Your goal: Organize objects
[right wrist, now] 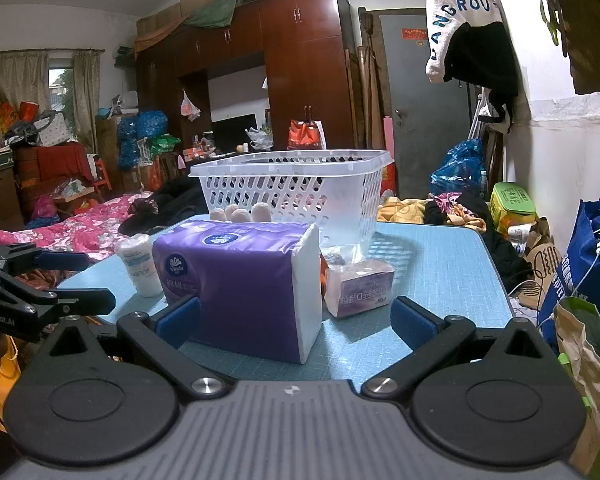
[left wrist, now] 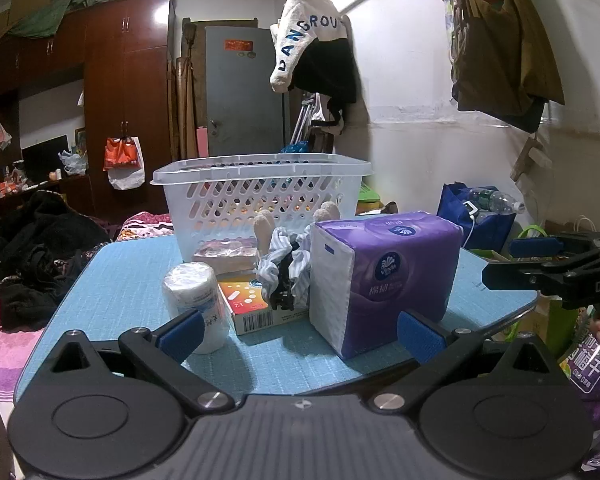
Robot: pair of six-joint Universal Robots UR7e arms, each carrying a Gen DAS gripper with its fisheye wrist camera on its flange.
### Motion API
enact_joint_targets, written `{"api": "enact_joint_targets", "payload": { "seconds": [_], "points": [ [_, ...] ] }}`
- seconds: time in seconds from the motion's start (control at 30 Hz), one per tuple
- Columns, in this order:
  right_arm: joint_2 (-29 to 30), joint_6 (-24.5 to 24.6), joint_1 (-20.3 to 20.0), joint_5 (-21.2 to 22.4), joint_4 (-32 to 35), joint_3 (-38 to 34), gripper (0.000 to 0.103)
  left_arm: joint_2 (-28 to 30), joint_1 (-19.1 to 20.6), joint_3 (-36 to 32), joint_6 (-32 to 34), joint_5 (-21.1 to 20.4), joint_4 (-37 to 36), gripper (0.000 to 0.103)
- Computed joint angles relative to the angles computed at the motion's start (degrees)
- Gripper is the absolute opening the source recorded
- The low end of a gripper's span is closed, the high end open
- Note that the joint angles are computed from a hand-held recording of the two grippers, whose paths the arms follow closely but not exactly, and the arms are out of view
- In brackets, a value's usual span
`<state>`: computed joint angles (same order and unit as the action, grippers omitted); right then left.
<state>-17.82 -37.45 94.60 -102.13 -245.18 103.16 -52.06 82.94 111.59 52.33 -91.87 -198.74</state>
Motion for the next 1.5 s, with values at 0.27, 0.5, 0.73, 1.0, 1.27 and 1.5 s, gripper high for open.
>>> {"api": "enact_joint_targets", "payload": {
  "seconds": [0.27, 0.5, 0.73, 1.0, 1.27, 1.5],
  "points": [
    [0.1, -0.1, 0.0, 0.1, 0.1, 0.0, 0.103, 0.0, 0.0, 0.0, -0.1, 0.1, -0.2, 0.103],
    [0.2, 0.0, 0.0, 0.1, 0.1, -0.1, 0.103, 0.0, 0.0, -0.1, -0.3, 0.2, -0.3, 0.103],
    [0.2, -0.1, -0.2, 0.2, 0.3, -0.1, 0.103, 0.1, 0.0, -0.2, -0.5, 0.3, -0.7, 0.103],
    [0.2, -0.1, -0.2, 0.3, 0.4, -0.2, 0.103, 0.3, -0.1, -0.3, -1.2, 0.8, -1.3, 0.103],
    [0.4, 0.0, -0.2, 0.4, 0.4, -0.2, 0.103, 0.4, -0.1, -0.3, -1.2, 0.8, -1.8, 0.103],
    [0.4, 0.2, -0.3, 0.7, 0.6, -0.3, 0.103, 0.5, -0.1, -0.5, -1.6, 0.9, -1.6, 0.103]
  ]
}}
